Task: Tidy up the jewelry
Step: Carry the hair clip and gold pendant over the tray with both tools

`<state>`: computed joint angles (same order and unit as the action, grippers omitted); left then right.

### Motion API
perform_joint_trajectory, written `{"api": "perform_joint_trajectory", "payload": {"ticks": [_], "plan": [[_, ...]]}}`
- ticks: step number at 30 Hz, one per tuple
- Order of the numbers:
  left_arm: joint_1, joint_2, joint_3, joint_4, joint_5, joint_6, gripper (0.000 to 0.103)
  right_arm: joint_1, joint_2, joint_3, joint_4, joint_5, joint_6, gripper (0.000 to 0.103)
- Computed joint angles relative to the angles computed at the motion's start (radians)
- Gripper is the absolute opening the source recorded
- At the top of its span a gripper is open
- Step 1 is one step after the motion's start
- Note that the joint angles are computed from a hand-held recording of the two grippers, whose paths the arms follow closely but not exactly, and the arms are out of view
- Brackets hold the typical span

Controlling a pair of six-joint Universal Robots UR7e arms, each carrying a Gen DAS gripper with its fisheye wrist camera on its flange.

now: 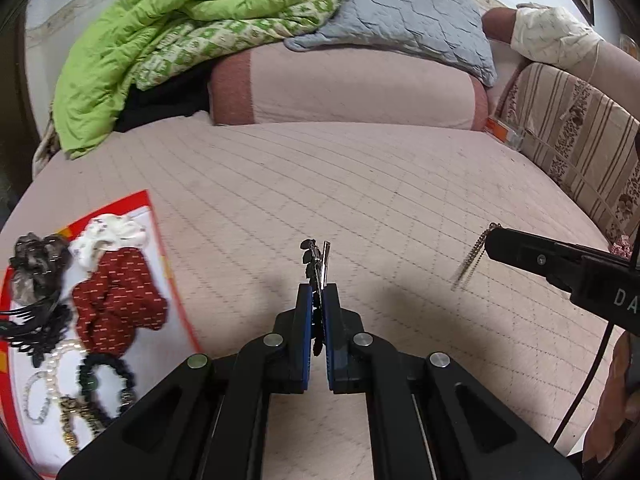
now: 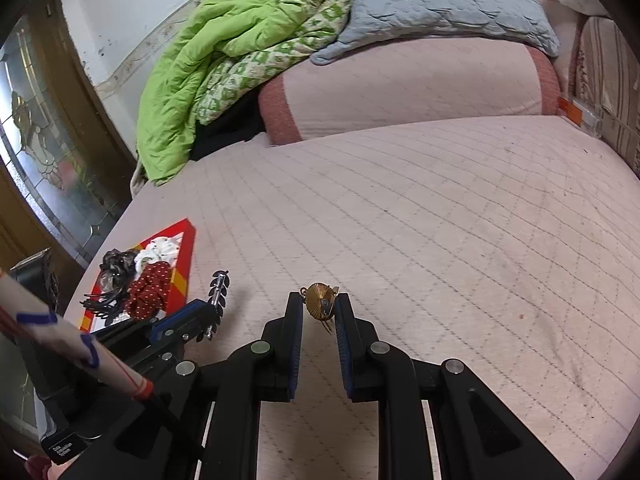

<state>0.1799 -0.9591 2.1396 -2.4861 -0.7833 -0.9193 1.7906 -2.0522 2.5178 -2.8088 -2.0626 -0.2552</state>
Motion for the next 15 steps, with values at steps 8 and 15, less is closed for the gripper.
{"api": "perform_joint_trajectory", "payload": {"ticks": [8,15], "plan": [[-0.024,-0.123,0.062,0.124,0.044,-0.107,0.005,0.075,0.102,-0.004,-0.05,-0.012,0.033,0.018],[-0.045,-0.236,0.11,0.264,0.064,-0.216,0.005,0.137,0.197,-0.002,-0.109,-0.008,0.052,0.018]]}}
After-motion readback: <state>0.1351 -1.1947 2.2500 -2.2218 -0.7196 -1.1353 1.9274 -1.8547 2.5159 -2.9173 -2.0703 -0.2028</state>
